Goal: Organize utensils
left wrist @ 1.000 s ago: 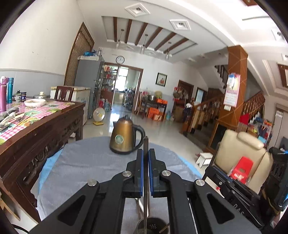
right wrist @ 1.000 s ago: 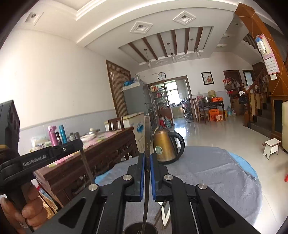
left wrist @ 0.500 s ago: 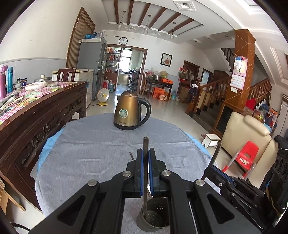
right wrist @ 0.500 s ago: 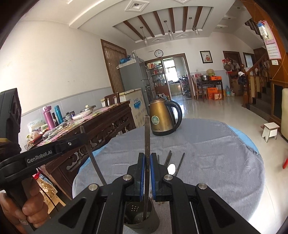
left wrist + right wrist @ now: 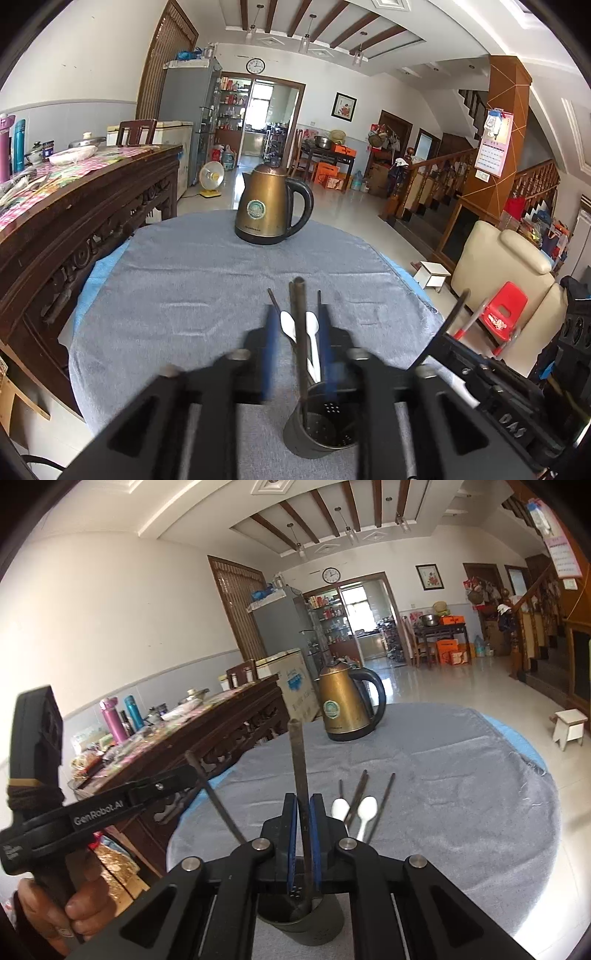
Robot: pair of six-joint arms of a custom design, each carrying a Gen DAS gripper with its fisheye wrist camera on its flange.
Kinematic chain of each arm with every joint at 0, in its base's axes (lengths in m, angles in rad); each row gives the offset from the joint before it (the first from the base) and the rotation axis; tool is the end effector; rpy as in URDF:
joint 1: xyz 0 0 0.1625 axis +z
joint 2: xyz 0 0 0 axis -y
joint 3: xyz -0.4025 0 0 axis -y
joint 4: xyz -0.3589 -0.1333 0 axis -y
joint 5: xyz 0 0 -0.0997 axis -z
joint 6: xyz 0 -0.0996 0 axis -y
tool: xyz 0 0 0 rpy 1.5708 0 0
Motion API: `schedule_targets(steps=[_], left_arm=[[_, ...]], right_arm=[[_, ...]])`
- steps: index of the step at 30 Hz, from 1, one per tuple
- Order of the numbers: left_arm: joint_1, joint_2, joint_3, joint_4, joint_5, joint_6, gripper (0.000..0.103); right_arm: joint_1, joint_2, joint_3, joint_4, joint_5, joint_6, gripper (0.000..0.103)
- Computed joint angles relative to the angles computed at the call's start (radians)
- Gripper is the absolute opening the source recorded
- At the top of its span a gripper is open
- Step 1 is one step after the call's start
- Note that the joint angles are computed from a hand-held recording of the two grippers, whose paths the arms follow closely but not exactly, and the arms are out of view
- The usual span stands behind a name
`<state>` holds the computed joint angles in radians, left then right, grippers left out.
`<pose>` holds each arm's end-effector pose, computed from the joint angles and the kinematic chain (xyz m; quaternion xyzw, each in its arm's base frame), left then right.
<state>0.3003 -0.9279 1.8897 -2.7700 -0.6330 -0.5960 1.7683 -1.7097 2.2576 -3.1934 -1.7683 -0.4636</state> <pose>-0.4692 -0.3689 0.1564 0.2426 0.8536 -0.4235 0.1822 0.1869 -0.3542 0.4154 0.2297 -0.8250 0.4936 0.1515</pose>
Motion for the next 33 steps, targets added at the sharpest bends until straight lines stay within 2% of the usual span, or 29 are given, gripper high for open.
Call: schedule_targets(steps=[1,6,15,20,24,27,33], left_arm=[[-0.004,-0.003,0.006,0.0,0.016,-0.009,0.049],[-0.005,-0.037,0.03,0.016,0.063,-0.06,0.05],[0.03,-0.09,0.056,0.096,0.105,-0.161,0.053],[0.068,-0.103,0.052,0.194,0.085,-0.233,0.053],[0.1,-0.099,0.051,0.232,0.051,-0.266,0.053],[0.136,-0.089,0.049,0.243,0.005,-0.281,0.053],[0.198,-0.062,0.032,0.261,-0.071,-0.284,0.053]], right_arm=[[-0.007,-0.01,0.001,0.012,0.021,0.006,0.014],[-0.018,-0.022,0.001,-0.021,0.034,0.017,0.024],[-0.086,-0.068,-0.011,-0.029,0.074,0.089,0.024],[-0.114,-0.071,-0.035,0.0,0.061,0.128,0.024],[-0.166,-0.077,-0.056,0.082,0.088,0.175,0.024],[-0.22,-0.065,-0.075,0.156,0.123,0.209,0.024],[-0.342,-0.015,-0.13,0.321,0.243,0.271,0.024]])
